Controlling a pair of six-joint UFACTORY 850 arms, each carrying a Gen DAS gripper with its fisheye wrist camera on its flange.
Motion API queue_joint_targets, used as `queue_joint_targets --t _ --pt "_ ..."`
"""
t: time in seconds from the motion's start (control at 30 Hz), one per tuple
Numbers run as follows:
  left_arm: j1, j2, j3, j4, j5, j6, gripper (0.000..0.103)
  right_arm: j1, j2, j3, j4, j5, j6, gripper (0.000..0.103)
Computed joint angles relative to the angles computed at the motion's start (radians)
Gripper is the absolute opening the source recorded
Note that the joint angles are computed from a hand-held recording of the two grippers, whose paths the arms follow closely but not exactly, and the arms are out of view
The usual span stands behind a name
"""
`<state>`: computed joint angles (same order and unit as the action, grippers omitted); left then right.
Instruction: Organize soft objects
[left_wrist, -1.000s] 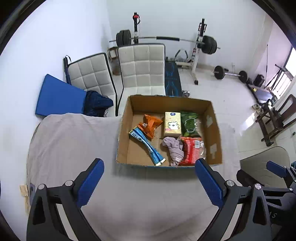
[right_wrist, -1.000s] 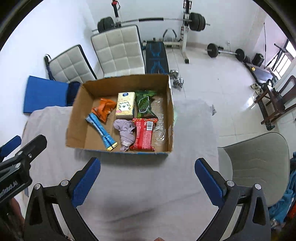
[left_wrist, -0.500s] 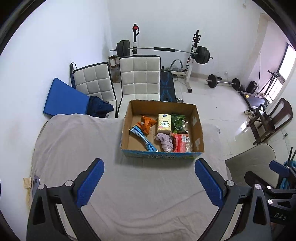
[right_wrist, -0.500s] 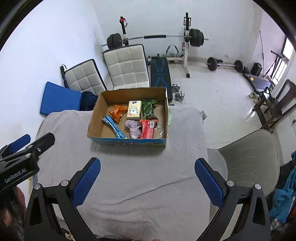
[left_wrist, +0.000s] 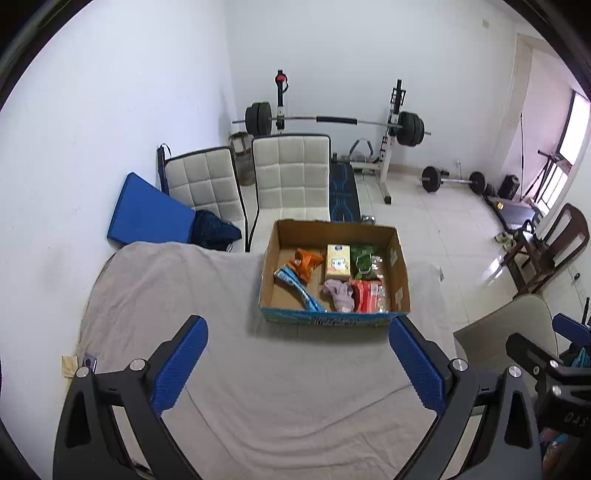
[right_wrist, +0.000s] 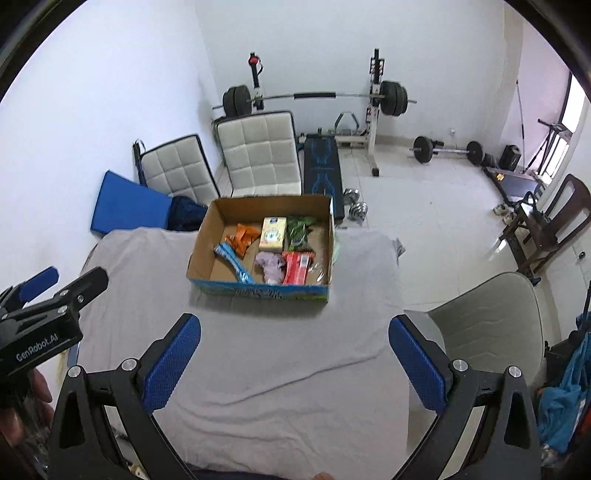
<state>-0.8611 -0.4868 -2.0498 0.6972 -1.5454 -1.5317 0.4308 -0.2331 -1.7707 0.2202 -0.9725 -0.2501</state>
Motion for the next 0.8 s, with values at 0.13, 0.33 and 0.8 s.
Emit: queue_joint_targets --t 0.13,0.33,0.8 --pt "-0.001 0.005 0.003 0.018 -0.006 -0.006 0.101 0.002 -0.009 -0.025 -0.019 0.02 0.023 0.103" --pt "-0.007 -0.003 -0.016 0.035 -0.025 0.011 0.101 0.004 -0.03 -0.062 -0.038 0.039 0.044 0.103" --pt "-0.016 -0.031 -0.072 0.056 -0.053 0.035 0.101 0.0 -0.044 -0.094 -0.035 0.033 0.035 0.103"
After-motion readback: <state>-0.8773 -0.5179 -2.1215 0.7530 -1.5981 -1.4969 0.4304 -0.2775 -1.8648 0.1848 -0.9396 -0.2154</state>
